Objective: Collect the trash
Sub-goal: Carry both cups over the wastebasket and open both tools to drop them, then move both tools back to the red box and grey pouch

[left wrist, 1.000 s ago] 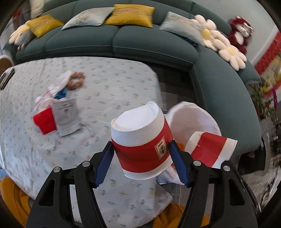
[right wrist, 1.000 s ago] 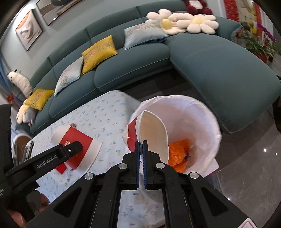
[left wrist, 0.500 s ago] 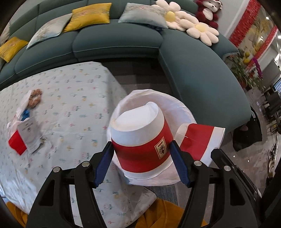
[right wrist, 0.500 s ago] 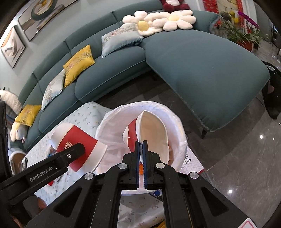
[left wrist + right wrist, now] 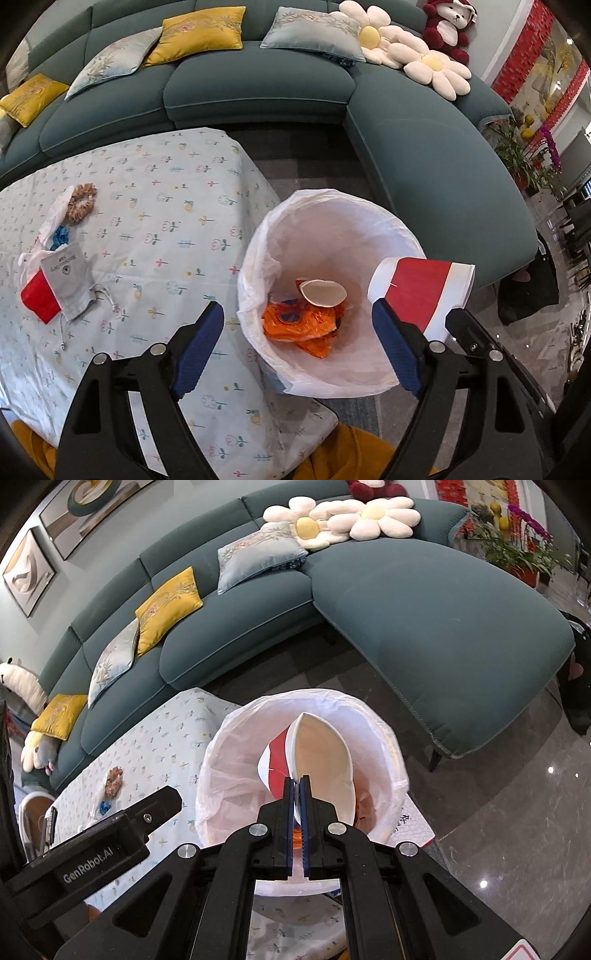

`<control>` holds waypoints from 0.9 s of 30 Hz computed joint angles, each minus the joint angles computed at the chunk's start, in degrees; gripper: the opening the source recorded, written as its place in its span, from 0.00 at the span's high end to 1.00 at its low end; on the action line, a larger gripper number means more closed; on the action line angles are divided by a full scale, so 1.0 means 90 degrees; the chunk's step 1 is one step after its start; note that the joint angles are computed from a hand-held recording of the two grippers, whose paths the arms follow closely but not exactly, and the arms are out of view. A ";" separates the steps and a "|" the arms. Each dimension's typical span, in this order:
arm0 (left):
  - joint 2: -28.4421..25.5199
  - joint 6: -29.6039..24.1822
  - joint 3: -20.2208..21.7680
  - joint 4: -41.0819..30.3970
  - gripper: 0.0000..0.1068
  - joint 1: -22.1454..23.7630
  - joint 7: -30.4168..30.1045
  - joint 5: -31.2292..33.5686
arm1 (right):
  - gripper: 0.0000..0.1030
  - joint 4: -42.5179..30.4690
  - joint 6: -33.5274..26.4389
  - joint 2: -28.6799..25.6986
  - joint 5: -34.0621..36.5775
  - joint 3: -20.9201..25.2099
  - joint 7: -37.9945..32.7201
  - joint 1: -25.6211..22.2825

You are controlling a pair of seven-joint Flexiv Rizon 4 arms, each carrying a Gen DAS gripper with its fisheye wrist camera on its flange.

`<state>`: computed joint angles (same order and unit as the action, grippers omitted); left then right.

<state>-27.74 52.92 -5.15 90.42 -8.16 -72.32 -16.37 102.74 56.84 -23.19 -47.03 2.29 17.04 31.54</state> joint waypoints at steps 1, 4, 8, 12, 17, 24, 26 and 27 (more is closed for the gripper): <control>0.0011 0.0044 0.0032 0.0013 0.27 -0.0001 -0.0012 0.0035 | 0.96 -0.0052 0.0004 -0.0039 0.0015 0.0012 -0.0054 0.0000; 0.0029 0.0086 0.0075 0.0038 0.27 0.0031 -0.0048 0.0065 | 0.92 -0.0227 -0.0069 -0.0129 0.0065 0.0013 -0.0229 0.0037; 0.0050 0.0123 0.0155 0.0059 0.25 0.0090 -0.0201 0.0099 | 0.90 -0.0403 -0.0167 -0.0189 0.0104 -0.0001 -0.0355 0.0108; 0.0128 0.0228 0.0206 0.0158 0.24 0.0158 -0.0277 0.0149 | 0.74 -0.0522 -0.0348 -0.0193 0.0074 -0.0021 -0.0379 0.0223; 0.0230 0.0269 0.0223 0.0278 0.24 0.0317 -0.0278 0.0074 | 0.72 -0.0761 -0.0469 -0.0285 0.0146 0.0040 -0.0598 0.0296; 0.0428 0.0439 0.0259 0.0539 0.23 0.0571 -0.0130 -0.0096 | 0.68 -0.1227 -0.0734 -0.0484 0.0277 0.0064 -0.0975 0.0513; 0.0469 0.0476 0.0275 0.0598 0.24 0.0640 -0.0098 -0.0149 | 0.64 -0.1394 -0.0834 -0.0559 0.0314 0.0063 -0.1091 0.0592; 0.0489 0.0484 0.0293 0.0623 0.23 0.0681 -0.0086 -0.0170 | 0.62 -0.1462 -0.0868 -0.0591 0.0328 0.0059 -0.1141 0.0628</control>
<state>-23.33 57.27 -2.51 96.03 -2.03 -73.10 -17.91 89.57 49.03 -28.51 -44.08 2.81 6.76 37.19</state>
